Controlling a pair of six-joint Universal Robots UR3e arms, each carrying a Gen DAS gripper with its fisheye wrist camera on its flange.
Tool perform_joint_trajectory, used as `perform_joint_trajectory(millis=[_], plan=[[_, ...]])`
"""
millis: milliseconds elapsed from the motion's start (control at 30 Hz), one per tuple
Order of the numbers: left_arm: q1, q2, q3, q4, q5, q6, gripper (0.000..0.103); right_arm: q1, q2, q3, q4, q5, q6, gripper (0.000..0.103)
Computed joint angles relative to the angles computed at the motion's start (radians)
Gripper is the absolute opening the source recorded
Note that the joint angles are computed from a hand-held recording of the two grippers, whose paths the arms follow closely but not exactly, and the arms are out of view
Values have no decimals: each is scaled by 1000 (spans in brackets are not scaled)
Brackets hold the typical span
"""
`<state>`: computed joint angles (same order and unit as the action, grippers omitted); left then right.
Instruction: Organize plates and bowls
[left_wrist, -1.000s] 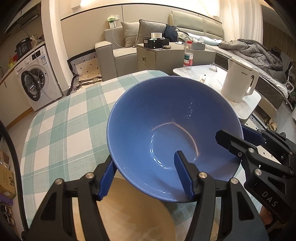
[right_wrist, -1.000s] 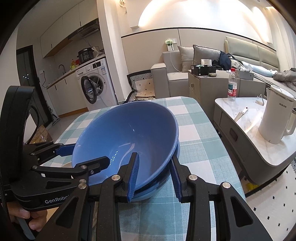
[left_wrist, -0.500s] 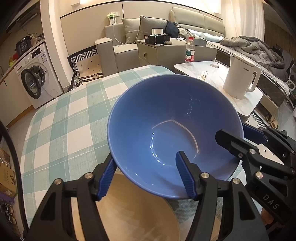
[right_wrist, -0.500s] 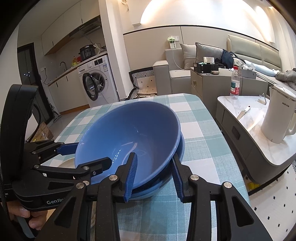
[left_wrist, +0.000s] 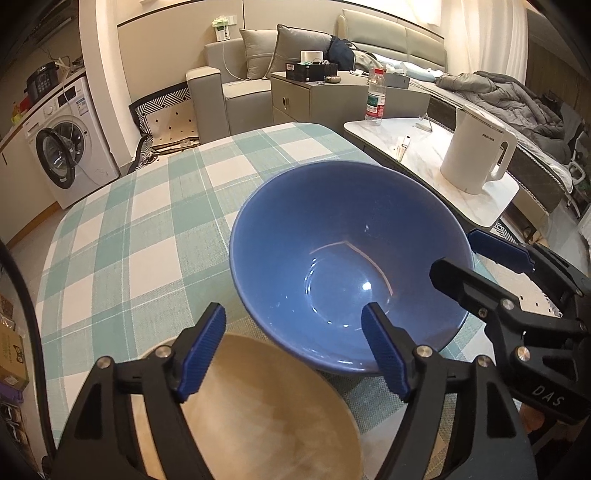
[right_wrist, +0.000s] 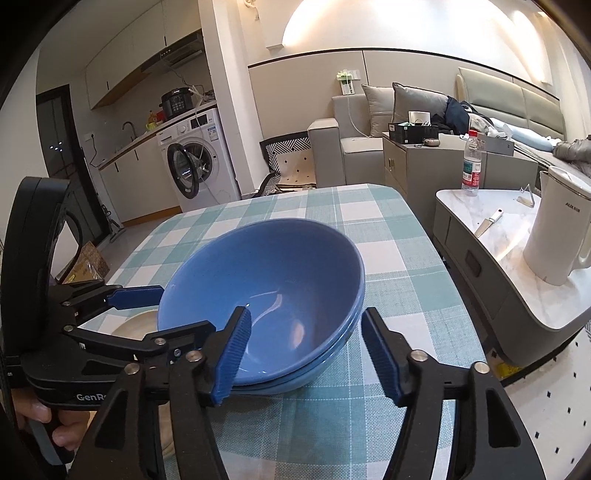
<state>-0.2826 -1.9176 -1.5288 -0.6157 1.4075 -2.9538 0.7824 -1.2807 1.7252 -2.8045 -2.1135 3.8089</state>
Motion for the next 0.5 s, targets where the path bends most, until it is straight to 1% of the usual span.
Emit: perform_joint_trajectory(millis=[33,100,133,200,233,300,500], plan=[[5,3,-2,-3,-5,-1,77,2,-2,2,-5,-6,2,81],[12,8,-6,-3,-10,-2,80,3,-10,16,-21,-21,12,91],[16,10,-6,-5,-12,-4,81,2,-16,24,-24,-26,18,94],[28,14,-8,-9,-27,-1,88,-3,-28,35,-22,-33,27,99],[36,18,-10,-9,-39,-2,90,-8,-38,43,-15,-34,34,101],[50,23,-13,-8,-59,-9,95,-19,-59,63,-8,-34,51,102],[66,20,-12,1,-76,-20,103,-39,-105,107,-13,-21,78,102]])
